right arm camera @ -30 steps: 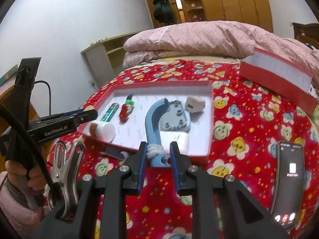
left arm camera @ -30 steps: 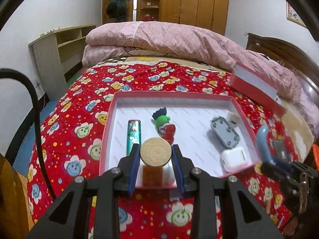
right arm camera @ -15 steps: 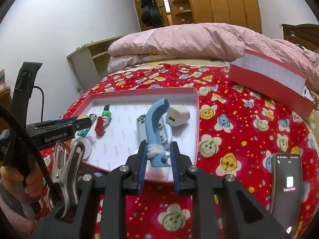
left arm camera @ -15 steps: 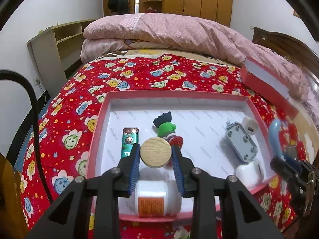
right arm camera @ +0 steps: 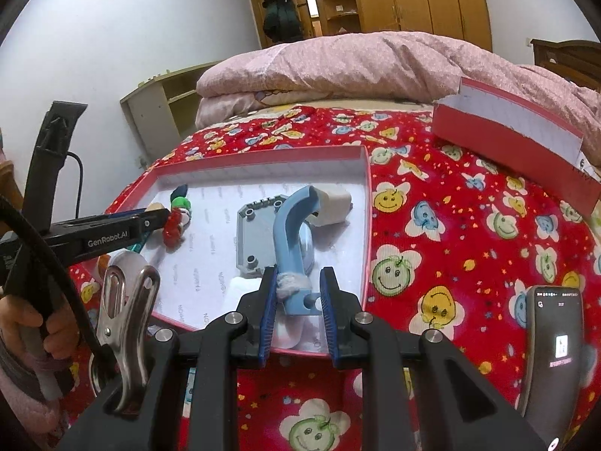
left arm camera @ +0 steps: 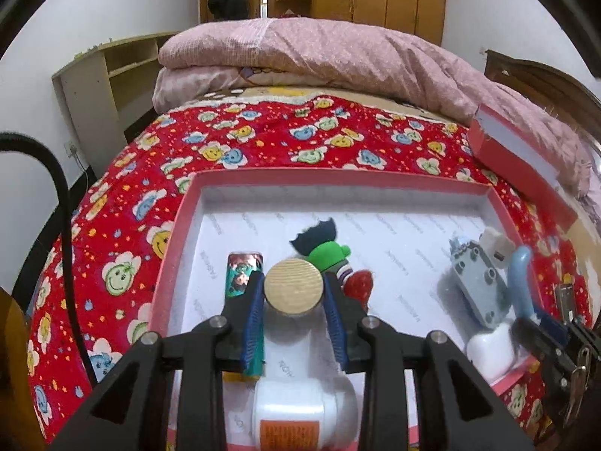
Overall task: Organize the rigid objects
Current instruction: 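Lift and carry the wooden disc and blue hook over the tray with both tools, then lower the disc and blue hook into the tray and open both tools, then withdraw both tools back toward the remaining objects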
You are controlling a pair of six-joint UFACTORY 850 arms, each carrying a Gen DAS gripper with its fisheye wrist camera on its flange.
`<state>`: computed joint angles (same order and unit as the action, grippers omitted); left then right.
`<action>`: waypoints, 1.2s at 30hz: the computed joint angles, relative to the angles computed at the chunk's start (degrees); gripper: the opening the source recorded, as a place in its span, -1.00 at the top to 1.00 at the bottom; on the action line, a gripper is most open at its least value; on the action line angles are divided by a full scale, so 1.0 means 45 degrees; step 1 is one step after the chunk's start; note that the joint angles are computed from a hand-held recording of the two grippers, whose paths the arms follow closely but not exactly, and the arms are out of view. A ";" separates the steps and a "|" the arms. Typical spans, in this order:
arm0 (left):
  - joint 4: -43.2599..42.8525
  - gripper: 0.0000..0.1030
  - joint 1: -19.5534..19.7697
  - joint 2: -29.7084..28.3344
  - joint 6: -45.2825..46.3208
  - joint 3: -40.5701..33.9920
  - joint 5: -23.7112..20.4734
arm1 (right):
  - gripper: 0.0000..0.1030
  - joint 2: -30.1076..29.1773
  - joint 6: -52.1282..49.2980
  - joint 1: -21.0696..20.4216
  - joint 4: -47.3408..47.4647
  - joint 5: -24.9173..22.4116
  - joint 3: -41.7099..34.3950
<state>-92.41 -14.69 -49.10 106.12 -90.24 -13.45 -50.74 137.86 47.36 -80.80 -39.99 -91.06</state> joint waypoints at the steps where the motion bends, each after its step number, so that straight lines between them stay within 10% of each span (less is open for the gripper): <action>1: -0.0098 0.36 -0.0007 -0.0006 0.0125 -0.0003 0.0022 | 0.55 0.0013 0.0101 -0.0003 -0.0078 0.0028 0.0036; 9: -0.1091 0.34 -0.0122 -0.0009 0.1306 0.0063 0.0263 | 0.55 0.0028 0.0140 -0.0017 -0.0090 0.0059 0.0046; 19: -0.0027 -0.23 -0.0064 0.0182 0.0028 0.0220 0.0233 | 0.31 -0.0106 0.0113 0.0011 -0.0291 0.0255 -0.0122; 36: -0.3178 -0.34 0.0738 0.2239 0.3305 0.2819 -0.0485 | -0.01 0.0185 -0.0594 0.0403 -0.0207 0.0137 -0.0154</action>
<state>-106.71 -11.37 -39.02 120.99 -77.55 -15.63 -49.91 135.18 49.17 -81.73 -39.38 -91.75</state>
